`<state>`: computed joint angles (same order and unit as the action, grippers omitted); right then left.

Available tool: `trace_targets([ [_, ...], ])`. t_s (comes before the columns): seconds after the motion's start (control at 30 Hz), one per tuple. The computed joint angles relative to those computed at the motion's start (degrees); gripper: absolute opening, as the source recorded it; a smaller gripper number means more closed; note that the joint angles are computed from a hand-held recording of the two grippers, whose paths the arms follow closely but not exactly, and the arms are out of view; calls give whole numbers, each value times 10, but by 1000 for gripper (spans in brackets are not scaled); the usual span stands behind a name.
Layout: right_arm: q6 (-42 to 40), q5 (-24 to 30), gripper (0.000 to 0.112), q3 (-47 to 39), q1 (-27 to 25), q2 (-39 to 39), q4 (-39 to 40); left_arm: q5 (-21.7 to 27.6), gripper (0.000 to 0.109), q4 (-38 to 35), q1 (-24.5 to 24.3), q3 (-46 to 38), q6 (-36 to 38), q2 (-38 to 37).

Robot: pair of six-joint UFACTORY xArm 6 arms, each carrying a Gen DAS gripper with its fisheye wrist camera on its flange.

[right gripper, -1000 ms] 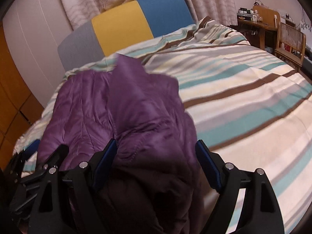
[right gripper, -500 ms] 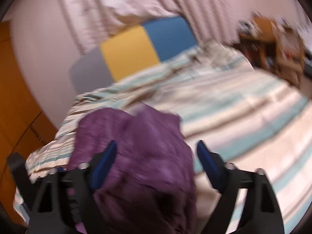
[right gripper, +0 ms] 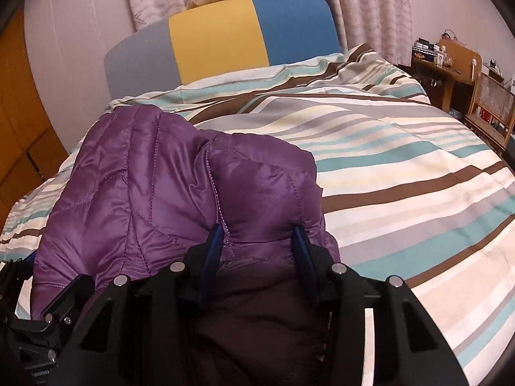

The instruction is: Fold large clothes

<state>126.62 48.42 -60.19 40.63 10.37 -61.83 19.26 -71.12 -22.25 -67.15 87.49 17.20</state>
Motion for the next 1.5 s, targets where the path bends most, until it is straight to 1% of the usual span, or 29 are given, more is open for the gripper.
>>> trace_targets([
  [0.03,12,-7,45,6,-2,-4,-10,3,100,2,2,-1,-1,0],
  [0.1,35,-11,46,18,0,-13,-28,-8,100,-23,-1,8,24,-10],
  [0.2,31,1,49,13,7,-14,-30,-6,100,-50,4,24,44,-28],
  [0.23,25,8,52,11,10,-16,-28,-1,100,-53,10,32,38,-37],
  [0.3,18,23,60,10,20,-23,-25,19,100,-43,24,45,9,-52],
  [0.33,26,36,73,12,30,-29,-24,32,100,-36,32,53,-9,-61],
  [0.37,33,50,80,13,40,-33,-18,40,100,-30,38,58,-20,-67],
  [0.43,65,58,80,29,54,-51,-19,65,100,-13,55,65,-40,-80],
  [0.5,89,62,83,42,64,-66,-11,79,100,11,65,66,-54,-85],
  [0.53,112,44,86,59,63,-80,-12,88,100,28,71,64,-64,-87],
  [0.57,126,26,86,71,58,-90,-17,102,100,47,77,60,-74,-86],
  [0.6,148,-5,86,87,49,-101,-25,114,100,61,83,54,-83,-83],
  [0.67,167,-41,88,104,40,-113,-27,145,100,90,94,38,-110,-73],
  [0.77,217,-135,89,133,2,-124,-56,211,100,126,116,4,-161,-49],
  [0.8,227,-158,89,138,-8,-122,-64,237,100,137,123,-11,-177,-38],
  [0.9,230,-206,91,144,-30,-116,-75,288,100,158,135,-48,-204,-11],
  [1.07,195,-235,93,142,-49,-111,-70,339,100,170,144,-88,-231,21],
  [1.17,190,-243,94,141,-55,-109,-74,357,100,174,145,-112,-270,40],
  [1.23,196,-251,94,142,-59,-109,-84,370,100,182,145,-126,-286,50],
  [1.37,223,-280,94,140,-82,-99,-131,392,100,203,143,-153,-306,70],
  [1.5,252,-298,93,145,-94,-98,-171,428,100,231,149,-187,-334,85],
])
